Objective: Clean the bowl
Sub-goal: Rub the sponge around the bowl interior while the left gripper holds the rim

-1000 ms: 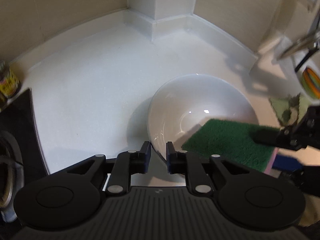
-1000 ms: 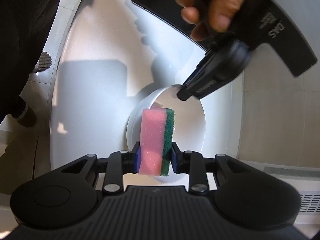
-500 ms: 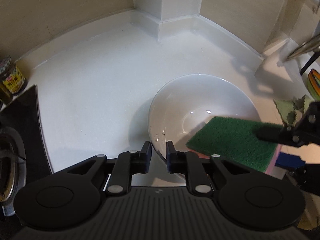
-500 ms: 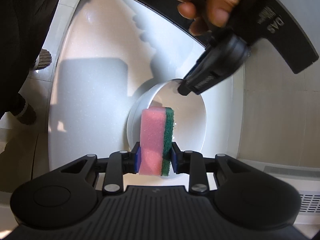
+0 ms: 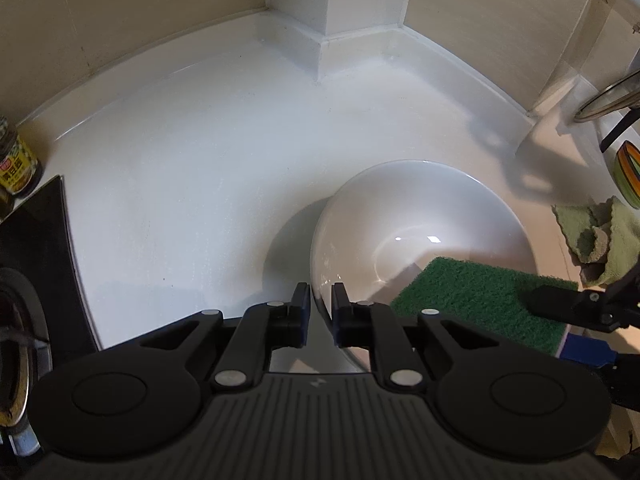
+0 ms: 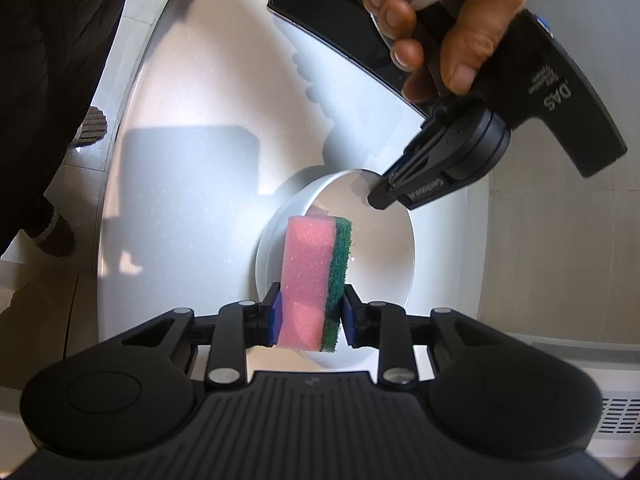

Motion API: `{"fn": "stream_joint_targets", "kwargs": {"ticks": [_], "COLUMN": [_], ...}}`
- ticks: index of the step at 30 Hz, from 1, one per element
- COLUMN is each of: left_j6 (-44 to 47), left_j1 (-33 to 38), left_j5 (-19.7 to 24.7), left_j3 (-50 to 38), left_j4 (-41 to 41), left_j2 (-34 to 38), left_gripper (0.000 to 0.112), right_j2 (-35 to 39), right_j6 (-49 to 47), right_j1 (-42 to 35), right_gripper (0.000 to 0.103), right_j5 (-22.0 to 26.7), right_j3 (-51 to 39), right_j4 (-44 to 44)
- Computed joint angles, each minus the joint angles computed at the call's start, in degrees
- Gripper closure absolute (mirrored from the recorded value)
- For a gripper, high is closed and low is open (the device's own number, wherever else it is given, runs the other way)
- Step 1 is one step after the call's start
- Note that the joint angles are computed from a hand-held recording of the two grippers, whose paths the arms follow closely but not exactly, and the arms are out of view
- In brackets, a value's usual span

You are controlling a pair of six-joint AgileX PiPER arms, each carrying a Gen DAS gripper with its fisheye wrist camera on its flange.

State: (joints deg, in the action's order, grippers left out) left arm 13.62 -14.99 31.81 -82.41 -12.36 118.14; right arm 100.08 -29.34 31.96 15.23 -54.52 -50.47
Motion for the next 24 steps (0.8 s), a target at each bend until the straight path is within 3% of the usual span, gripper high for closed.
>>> {"fn": "stream_joint_targets", "kwargs": {"ticks": [9,12,15,18,20,24], "left_j6": [-8.1,-5.6,3.9,6.9,6.7,9.1], "left_j1": [-2.8,-2.2,-0.4,0.3,-0.1,0.0], "left_j5": [-2.0,-3.2,-3.7,-2.7,-3.5,-4.7], "left_j3": [3.9,4.1,4.4,3.9,4.5,5.6], "left_j4": [6.1,4.1,-2.4,-4.4,-3.4,-4.2], "left_j2": [-2.9,-2.3,-2.2,-2.1,-2.4,-2.8], "left_gripper": [0.098,0.096,0.097,0.097,0.097,0.097], "right_j2": [-0.8,-1.2,-1.8,-0.7,1.8,6.0], "right_j6": [1.4,-0.6,-5.4,-9.0,-4.3,2.5], "right_j1": [0.4,0.7,0.6,0.6,0.8,-0.2], "right_gripper": [0.077,0.077,0.077,0.077,0.078,0.078], "right_j5": [0.4,1.0,1.9,8.7,15.1,19.9], "right_j3": [0.7,0.3,-0.1,-4.9,-10.0,-16.3], "right_j4": [-1.1,1.8,8.3,16.1,13.7,9.2]}}
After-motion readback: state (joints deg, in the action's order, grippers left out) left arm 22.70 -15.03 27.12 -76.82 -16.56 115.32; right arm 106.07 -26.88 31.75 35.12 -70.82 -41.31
